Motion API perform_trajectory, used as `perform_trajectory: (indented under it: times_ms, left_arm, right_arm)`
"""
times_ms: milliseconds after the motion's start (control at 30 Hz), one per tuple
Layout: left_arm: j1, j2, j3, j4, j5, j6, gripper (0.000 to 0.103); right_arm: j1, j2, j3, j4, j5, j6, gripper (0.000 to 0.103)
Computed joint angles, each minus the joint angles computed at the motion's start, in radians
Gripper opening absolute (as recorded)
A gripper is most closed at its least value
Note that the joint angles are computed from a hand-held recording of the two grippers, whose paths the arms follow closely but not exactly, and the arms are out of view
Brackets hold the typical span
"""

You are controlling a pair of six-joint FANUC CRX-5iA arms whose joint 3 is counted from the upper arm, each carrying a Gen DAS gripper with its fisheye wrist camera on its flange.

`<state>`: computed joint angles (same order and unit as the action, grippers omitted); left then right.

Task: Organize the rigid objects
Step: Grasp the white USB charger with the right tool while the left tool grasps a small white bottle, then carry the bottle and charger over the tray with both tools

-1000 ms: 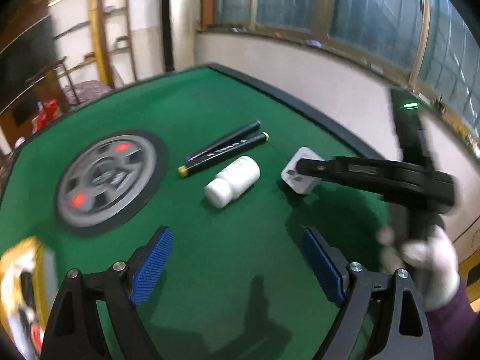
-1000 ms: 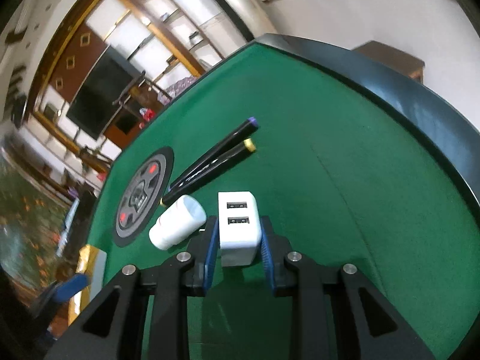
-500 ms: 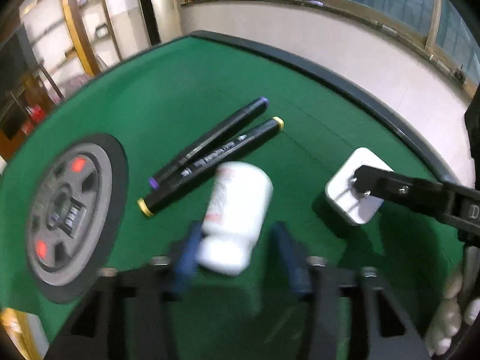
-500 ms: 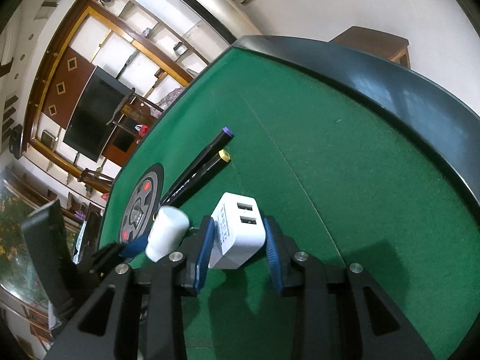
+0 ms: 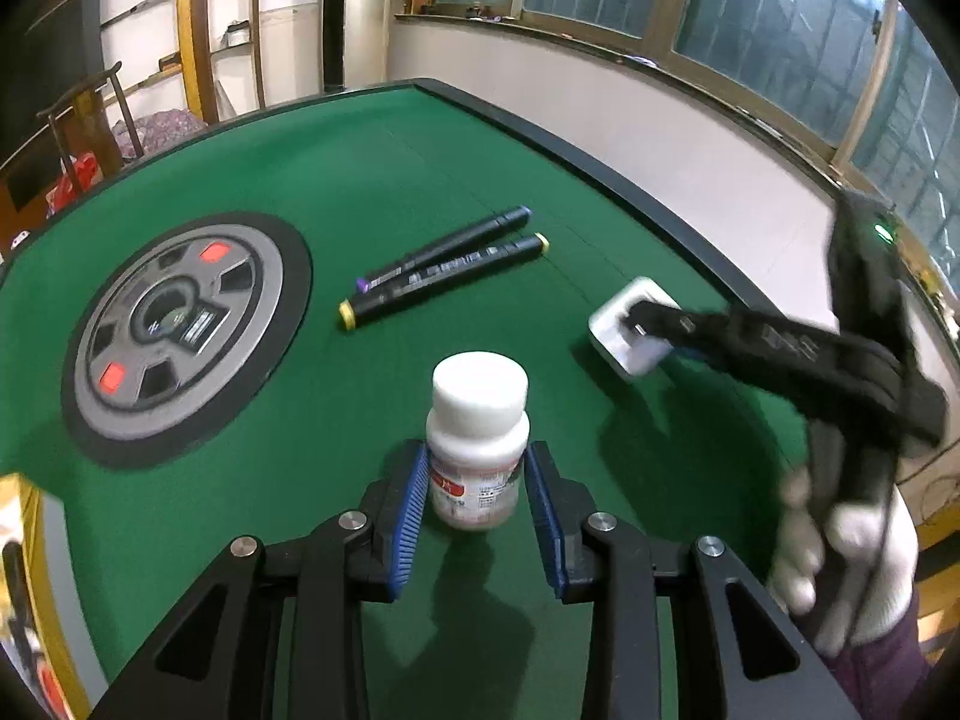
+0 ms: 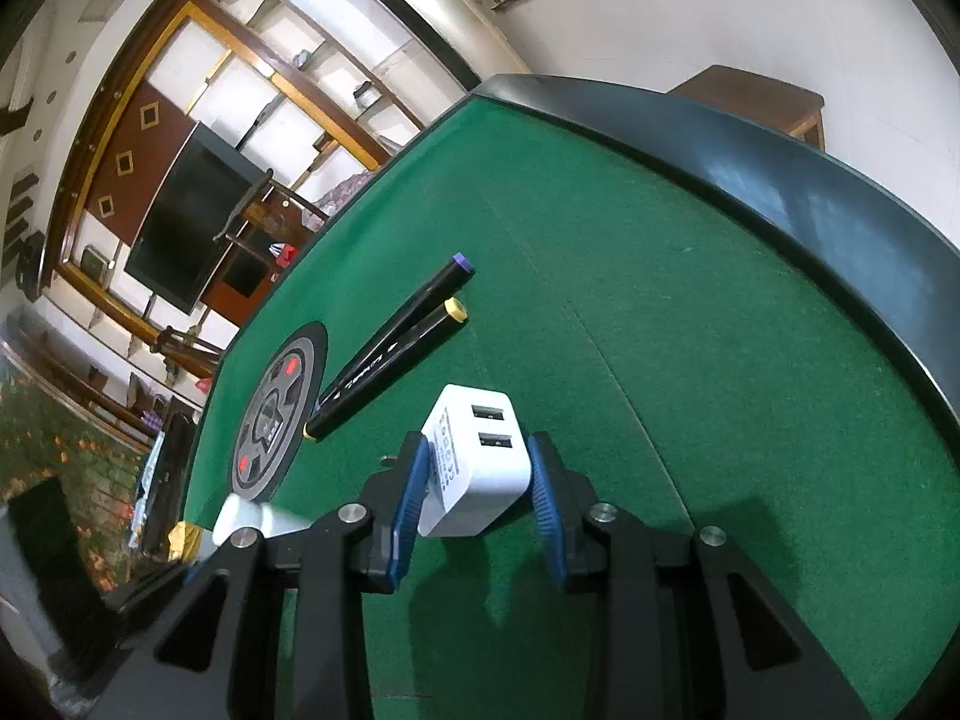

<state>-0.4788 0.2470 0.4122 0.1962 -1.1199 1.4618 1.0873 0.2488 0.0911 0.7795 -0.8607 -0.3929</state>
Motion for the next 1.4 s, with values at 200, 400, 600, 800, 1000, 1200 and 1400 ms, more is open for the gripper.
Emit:
perform_trajectory:
  times_ms: [200,400,600,800,1000,1200,1400]
  left_arm:
    - [0.0,-0.069,-0.069,-0.013,0.018,-0.022,0.031]
    - [-0.019,-0.064,-0.074,-0.055,0.047,0.0,0.079]
    - [-0.088,0.042,0.046,-0.175,-0.01,0.025,0.079]
    - [-0.062,0.015,-0.023,-0.09,0.043,0.071,0.036]
    - [0.014,-0.081,-0.17,0.109,0.073,0.012,0.036]
    - [0.108,-0.276,-0.406,0.32,0.18,-0.08,0.036]
    - [0.279,-0.525,-0.591,0.373,0.204,-0.106,0.037]
  right_arm:
    - [0.004,0.013,0.024,-0.011,-0.016,0.035,0.033]
    - [0.006,0.011,0.02,-0.008,-0.011,0.026,0.033]
    - [0.005,0.013,0.021,-0.011,-0.008,0.034,0.033]
    - [0.002,0.015,0.025,-0.017,0.001,0.046,0.033]
    - [0.003,0.017,0.022,0.002,0.007,0.059,0.027]
    - [-0.004,0.001,-0.01,0.028,0.032,0.005,0.027]
    - [0.015,0.028,0.036,0.033,-0.052,0.038,0.026]
